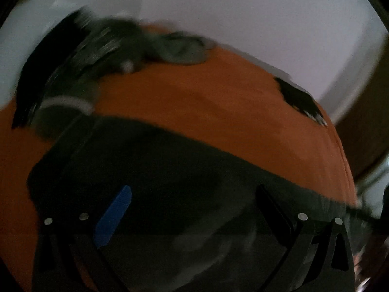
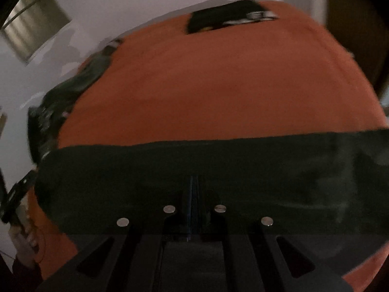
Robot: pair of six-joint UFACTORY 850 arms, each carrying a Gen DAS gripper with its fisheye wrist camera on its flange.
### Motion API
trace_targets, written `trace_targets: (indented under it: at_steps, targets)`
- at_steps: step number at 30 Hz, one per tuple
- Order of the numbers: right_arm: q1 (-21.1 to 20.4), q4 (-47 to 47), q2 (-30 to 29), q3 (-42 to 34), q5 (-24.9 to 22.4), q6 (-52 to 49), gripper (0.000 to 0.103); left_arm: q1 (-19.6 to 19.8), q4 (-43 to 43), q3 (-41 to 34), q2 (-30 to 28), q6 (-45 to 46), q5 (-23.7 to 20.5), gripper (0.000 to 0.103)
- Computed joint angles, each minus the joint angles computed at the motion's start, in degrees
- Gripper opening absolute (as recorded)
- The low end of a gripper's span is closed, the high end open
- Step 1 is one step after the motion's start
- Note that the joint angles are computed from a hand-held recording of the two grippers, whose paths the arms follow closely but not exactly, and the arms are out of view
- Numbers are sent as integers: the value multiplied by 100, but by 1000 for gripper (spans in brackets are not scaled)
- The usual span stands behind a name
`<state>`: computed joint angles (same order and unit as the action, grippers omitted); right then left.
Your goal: Fold clothes
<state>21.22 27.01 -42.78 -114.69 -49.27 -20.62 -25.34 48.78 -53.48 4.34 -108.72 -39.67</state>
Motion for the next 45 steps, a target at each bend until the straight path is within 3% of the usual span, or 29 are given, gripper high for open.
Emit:
trace_targets:
  at_steps: [5, 8, 10, 14, 18, 23, 28, 31, 42, 44, 45]
  targets:
    - [227, -283, -136, 256, 333, -61, 4, 111, -431, 467, 361, -96, -64, 102]
    - [248, -1014, -735, -144, -141, 460, 7, 122, -555, 498, 343, -30, -17, 102]
    - [108, -592, -736, -141, -132, 540, 7, 135, -556, 455, 265, 25, 104, 102]
    - [43, -1012, -278, 330, 678, 159, 7, 0, -337, 192, -86, -148, 294, 102]
    - [-354, -187, 29, 759, 880, 315, 7, -158, -434, -380, -682, 363, 486, 103]
    - [-677, -422, 674, 1693, 1171, 452, 7, -255, -674, -955, -1233, 923, 632, 102]
    - [-1006, -653, 991, 2122, 1296, 896, 7, -170, -1360, -1240, -1583, 1810, 1858, 102]
    - [-1181, -595, 1071, 2271, 1344, 1188, 7, -335, -1314, -1454, -1757, 1992, 1774, 103]
    - [-1799, 254, 1800, 3331, 1610, 1146, 7, -311, -3338, -1278, -1794, 4135, 1862, 102]
    - [-1957, 483, 1954, 3559, 1708, 1131, 16, -349, -3675, -1205, -1765, 4593, 1787, 102]
    - [-2036, 630, 2006, 3656, 1745, 1100, 31, -384, -3740, -1169, -1749, 4721, 1724, 102]
